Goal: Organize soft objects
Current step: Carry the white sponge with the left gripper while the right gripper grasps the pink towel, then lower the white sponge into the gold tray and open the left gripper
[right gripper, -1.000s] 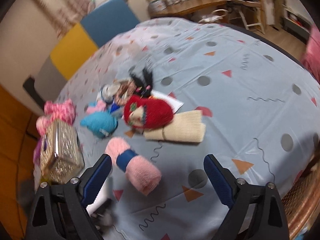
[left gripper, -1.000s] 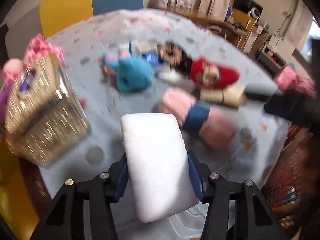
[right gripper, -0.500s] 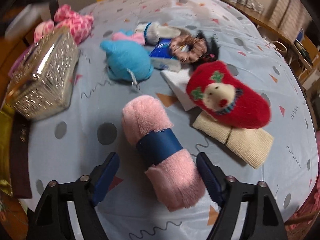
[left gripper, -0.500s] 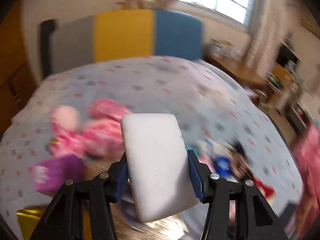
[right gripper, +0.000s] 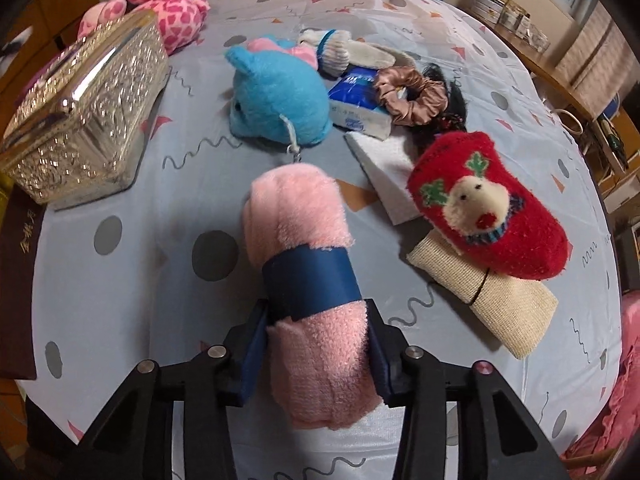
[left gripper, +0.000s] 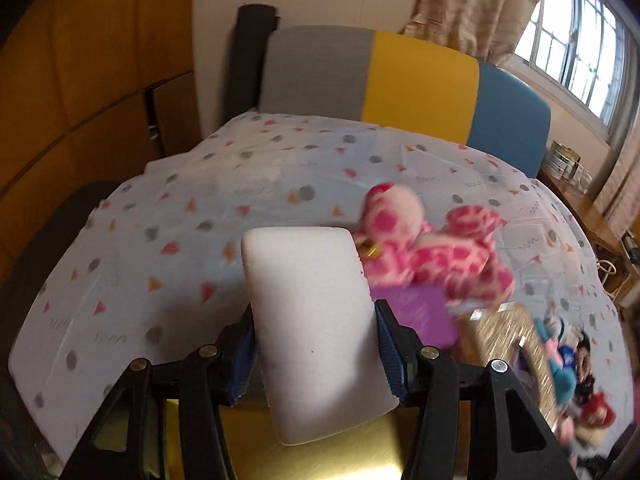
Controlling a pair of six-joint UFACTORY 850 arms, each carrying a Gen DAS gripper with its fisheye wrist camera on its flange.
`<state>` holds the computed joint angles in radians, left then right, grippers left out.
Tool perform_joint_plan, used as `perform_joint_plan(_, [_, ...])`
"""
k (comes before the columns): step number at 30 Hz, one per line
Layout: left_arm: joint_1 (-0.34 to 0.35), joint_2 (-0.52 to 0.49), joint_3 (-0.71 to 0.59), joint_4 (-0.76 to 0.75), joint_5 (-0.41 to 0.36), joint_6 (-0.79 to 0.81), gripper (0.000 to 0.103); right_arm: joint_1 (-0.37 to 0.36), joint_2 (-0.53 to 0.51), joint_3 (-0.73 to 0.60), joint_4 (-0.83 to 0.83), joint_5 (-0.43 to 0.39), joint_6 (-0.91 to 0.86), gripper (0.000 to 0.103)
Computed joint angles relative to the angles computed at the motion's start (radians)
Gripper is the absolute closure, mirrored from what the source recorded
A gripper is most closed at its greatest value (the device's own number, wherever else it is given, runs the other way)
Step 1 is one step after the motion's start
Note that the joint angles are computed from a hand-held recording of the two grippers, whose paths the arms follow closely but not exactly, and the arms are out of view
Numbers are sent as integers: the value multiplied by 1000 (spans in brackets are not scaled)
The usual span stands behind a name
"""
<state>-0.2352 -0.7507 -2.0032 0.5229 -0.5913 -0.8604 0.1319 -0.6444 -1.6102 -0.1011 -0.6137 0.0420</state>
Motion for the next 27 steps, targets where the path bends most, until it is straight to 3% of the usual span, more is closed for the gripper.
perform_joint_plan(5, [8,189,334,112,113,-170,48,1,4,9,1,4,-8,60])
perform_joint_plan(11, [-4,329,580,218,170,-311,48,-11,-3,2,42,-1,-35,60])
perform_joint_plan(19, [-43,435,783,383,145,-489,46,-22,-6,12,41,17,-48,60])
perform_joint_plan(27, [-54,437,845,468,122,-586,41,3,15,49,-41,52,6,63])
